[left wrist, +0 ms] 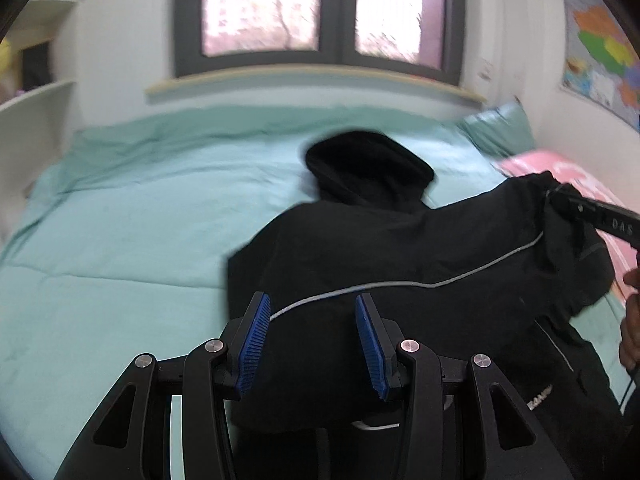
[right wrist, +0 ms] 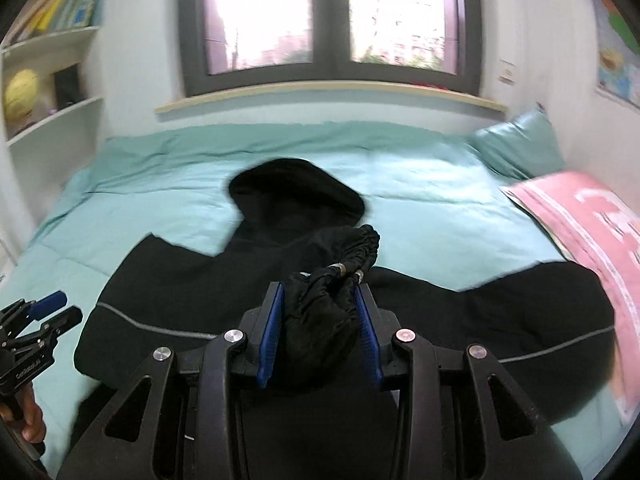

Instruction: Fold large clothes

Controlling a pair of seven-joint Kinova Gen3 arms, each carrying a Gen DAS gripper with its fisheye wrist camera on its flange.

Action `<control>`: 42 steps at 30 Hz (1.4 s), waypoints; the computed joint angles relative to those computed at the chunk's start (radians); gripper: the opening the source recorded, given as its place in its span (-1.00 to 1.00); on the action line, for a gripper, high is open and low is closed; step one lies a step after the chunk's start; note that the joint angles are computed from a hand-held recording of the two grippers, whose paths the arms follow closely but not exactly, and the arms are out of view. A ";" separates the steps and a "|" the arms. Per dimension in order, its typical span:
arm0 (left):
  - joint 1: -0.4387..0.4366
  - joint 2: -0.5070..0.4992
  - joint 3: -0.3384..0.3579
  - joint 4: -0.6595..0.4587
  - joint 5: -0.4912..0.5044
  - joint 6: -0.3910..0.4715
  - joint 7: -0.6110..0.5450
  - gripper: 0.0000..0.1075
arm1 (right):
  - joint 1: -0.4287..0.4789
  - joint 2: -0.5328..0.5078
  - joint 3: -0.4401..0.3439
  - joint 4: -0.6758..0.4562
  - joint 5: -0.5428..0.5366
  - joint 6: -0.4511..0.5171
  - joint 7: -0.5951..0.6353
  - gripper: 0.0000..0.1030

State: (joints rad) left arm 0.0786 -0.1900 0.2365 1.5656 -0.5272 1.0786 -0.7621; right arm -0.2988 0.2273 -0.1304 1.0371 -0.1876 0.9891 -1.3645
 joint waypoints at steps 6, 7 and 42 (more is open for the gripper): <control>0.064 0.132 -0.042 0.007 0.115 -0.043 -0.067 -0.15 | 0.061 0.048 0.033 0.070 0.021 -0.011 0.041 -0.23; 0.072 0.146 -0.053 0.021 0.135 -0.054 -0.073 -0.15 | 0.073 0.065 0.035 0.080 0.022 -0.002 0.049 -0.23; 0.112 0.214 -0.124 -0.015 0.198 0.025 -0.059 -0.15 | 0.140 0.085 -0.012 0.148 -0.124 0.185 0.089 0.29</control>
State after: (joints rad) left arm 0.1903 0.0244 0.1128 1.5508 -0.3292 1.1041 -0.8216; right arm -0.1585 0.3123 -0.1426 1.1852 -0.3114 1.1741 -1.2750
